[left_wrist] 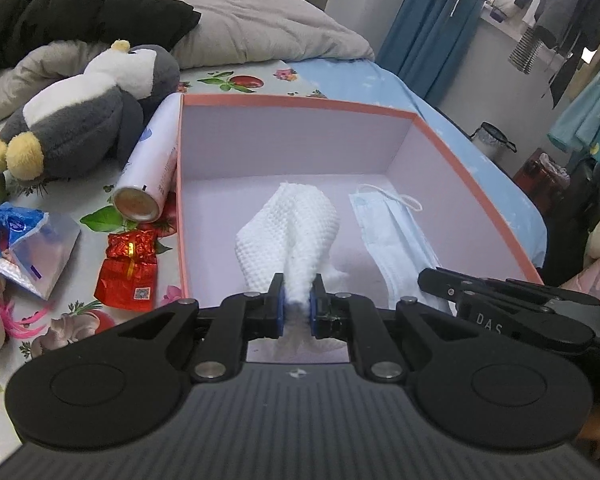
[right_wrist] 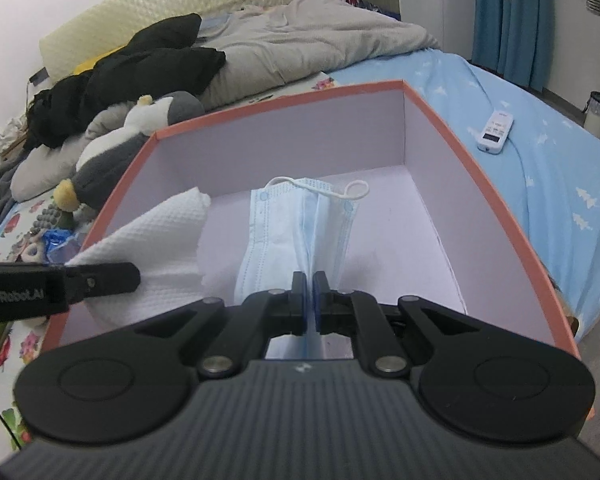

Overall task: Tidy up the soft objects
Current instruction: 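Open both tools to drop the towel and mask into the box, then withdraw both tools from the box toward the panda plush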

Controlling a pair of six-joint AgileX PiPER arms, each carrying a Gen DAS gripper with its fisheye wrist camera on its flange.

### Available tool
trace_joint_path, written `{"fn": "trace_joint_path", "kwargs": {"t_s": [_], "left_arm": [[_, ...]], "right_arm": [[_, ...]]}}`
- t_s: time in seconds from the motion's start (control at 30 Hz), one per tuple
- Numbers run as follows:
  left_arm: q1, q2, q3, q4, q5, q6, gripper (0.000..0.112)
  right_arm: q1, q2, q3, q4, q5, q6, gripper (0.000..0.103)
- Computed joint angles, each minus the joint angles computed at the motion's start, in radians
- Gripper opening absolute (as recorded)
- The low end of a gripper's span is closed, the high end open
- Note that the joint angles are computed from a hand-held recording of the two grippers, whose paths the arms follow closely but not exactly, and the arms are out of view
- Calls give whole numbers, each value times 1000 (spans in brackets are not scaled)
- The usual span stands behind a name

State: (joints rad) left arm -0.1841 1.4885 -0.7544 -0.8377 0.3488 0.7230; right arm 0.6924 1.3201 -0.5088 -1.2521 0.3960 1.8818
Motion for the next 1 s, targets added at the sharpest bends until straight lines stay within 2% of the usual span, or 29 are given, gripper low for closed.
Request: {"fn": "trace_joint_path", "kwargs": {"t_s": [0.07, 0.1, 0.13, 0.17, 0.23, 0.3, 0.53, 0.7, 0.83, 0.93, 1.0], "left_arm": [[-6, -4, -1, 37, -6, -40, 21], [-6, -12, 0, 44, -4, -50, 30], [-1, -19, 4, 20, -1, -28, 36], [0, -33, 11, 17, -5, -31, 37], [5, -66, 23, 9, -7, -17, 37], [2, -111, 29, 64, -1, -73, 37], [47, -322, 45, 204, 96, -202, 37], [136, -490, 42, 236, 227, -213, 37], [267, -615, 36, 202, 364, -150, 37], [445, -688, 23, 114, 509, -36, 37], [616, -728, 13, 37, 637, 68, 37]], "right_arm": [[-17, 0, 1, 18, -22, -20, 13], [-17, -1, -3, 37, -17, -40, 26], [-19, -1, -7, 35, -15, -41, 34], [-8, -13, -3, 27, -1, -27, 45], [10, -45, 3, 32, 20, -26, 45], [39, -87, 1, 63, 55, -51, 45], [226, -225, -66, 166, 266, -148, 45], [426, -268, -139, 160, 454, -131, 45], [571, -262, -198, 140, 581, -96, 45], [668, -251, -240, 123, 659, -76, 45], [725, -243, -262, 114, 703, -67, 45]]}}
